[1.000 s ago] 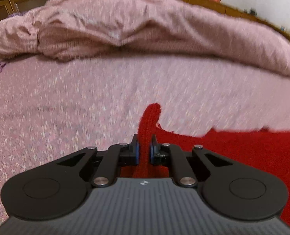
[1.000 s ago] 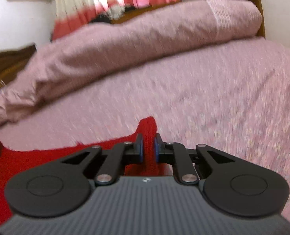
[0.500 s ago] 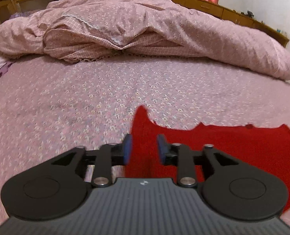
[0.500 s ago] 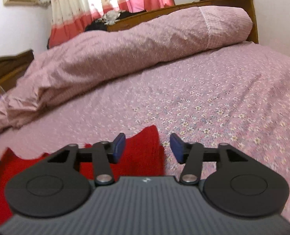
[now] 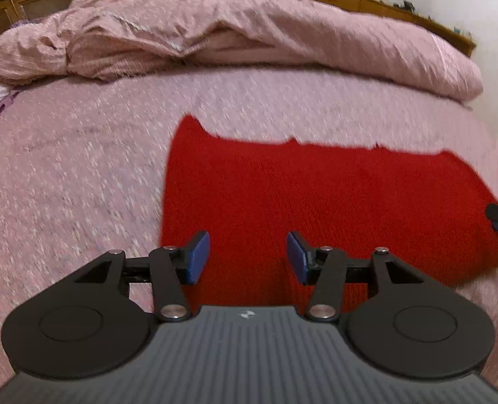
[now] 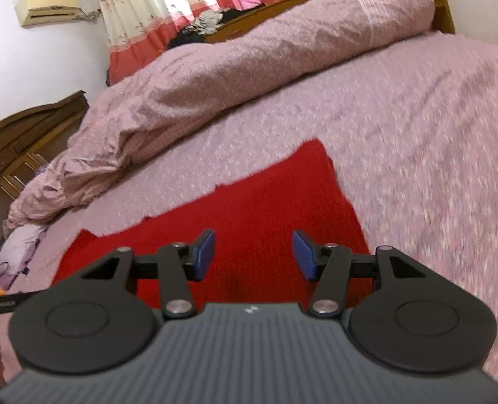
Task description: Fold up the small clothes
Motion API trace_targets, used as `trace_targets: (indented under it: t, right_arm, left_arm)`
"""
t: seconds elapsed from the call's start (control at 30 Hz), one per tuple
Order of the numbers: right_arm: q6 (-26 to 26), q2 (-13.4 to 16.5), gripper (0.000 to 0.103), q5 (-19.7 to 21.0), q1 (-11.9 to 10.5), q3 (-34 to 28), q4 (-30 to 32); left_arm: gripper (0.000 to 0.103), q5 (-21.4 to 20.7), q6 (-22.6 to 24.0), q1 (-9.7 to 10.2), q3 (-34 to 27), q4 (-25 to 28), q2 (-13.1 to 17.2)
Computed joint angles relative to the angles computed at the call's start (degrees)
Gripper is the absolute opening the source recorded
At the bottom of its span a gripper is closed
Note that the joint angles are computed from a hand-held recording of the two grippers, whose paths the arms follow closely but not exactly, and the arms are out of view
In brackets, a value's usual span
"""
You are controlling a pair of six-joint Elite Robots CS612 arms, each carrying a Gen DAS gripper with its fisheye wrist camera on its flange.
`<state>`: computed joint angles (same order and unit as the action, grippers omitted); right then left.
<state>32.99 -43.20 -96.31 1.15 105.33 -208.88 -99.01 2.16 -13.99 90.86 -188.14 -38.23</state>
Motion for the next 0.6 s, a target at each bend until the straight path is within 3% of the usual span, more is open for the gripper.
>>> trace_targets:
  t: [0.1, 0.27, 0.47, 0.6]
  right_arm:
    - [0.0, 0.7, 0.051, -1.5, 0.4, -0.2, 1.7]
    - [-0.5, 2.1, 0.051, -2.2, 0.5, -0.5, -0.6]
    - [-1.6, 2.9, 0.05, -3.0, 0.6, -0.7, -2.3]
    - [-1.4, 2.9, 0.05, -2.7, 0.6, -0.3, -3.0]
  left_arm:
    - [0.057, 1.3, -0.6, -0.38, -0.1, -0.4, 0.8]
    - [0.058, 1.7, -1.7, -0.43, -1.1, -0.3, 1.9]
    - [0.059, 1.8, -4.4, -0.3, -0.2, -1.2, 1.3]
    - [0.073, 2.1, -6.5, -0.11, 0.9, -0.1, 0.1]
